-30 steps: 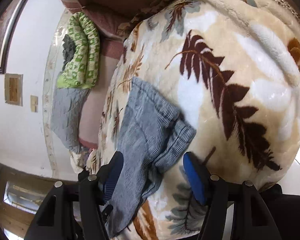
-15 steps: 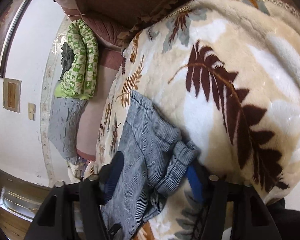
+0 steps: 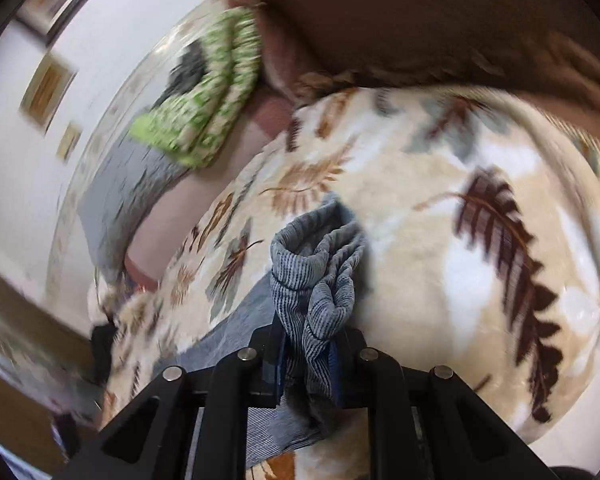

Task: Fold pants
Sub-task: 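Fold the held hem up over the leg toward the waistband, release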

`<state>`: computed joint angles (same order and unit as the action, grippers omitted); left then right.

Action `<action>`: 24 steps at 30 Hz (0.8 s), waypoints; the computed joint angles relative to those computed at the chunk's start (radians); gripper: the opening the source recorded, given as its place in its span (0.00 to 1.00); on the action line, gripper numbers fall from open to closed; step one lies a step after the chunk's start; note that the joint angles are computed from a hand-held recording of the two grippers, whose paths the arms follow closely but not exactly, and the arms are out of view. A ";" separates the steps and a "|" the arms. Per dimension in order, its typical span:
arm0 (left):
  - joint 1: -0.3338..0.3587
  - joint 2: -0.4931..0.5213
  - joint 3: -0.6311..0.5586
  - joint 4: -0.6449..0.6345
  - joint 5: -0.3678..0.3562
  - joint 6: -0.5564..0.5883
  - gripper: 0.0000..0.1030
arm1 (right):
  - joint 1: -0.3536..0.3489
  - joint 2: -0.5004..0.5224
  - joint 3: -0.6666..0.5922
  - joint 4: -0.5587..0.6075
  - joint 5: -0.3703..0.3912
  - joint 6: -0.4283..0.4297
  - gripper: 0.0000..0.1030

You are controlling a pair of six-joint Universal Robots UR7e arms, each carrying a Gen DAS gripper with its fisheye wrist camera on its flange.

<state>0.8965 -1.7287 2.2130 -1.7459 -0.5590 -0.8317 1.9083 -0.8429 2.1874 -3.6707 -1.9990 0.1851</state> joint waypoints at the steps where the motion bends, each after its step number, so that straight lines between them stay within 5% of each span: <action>1: 0.000 -0.017 -0.002 0.014 0.005 -0.016 1.00 | 0.016 0.007 -0.014 0.016 -0.016 -0.018 0.18; 10: 0.013 -0.136 -0.011 0.086 0.027 -0.100 1.00 | 0.158 0.109 -0.137 0.173 -0.078 -0.129 0.18; 19: 0.032 -0.202 -0.012 0.118 0.037 -0.133 1.00 | 0.246 0.220 -0.232 0.348 -0.035 -0.214 0.18; 24: 0.044 -0.231 -0.005 0.114 0.027 -0.144 1.00 | 0.241 0.247 -0.268 0.482 0.038 -0.215 0.28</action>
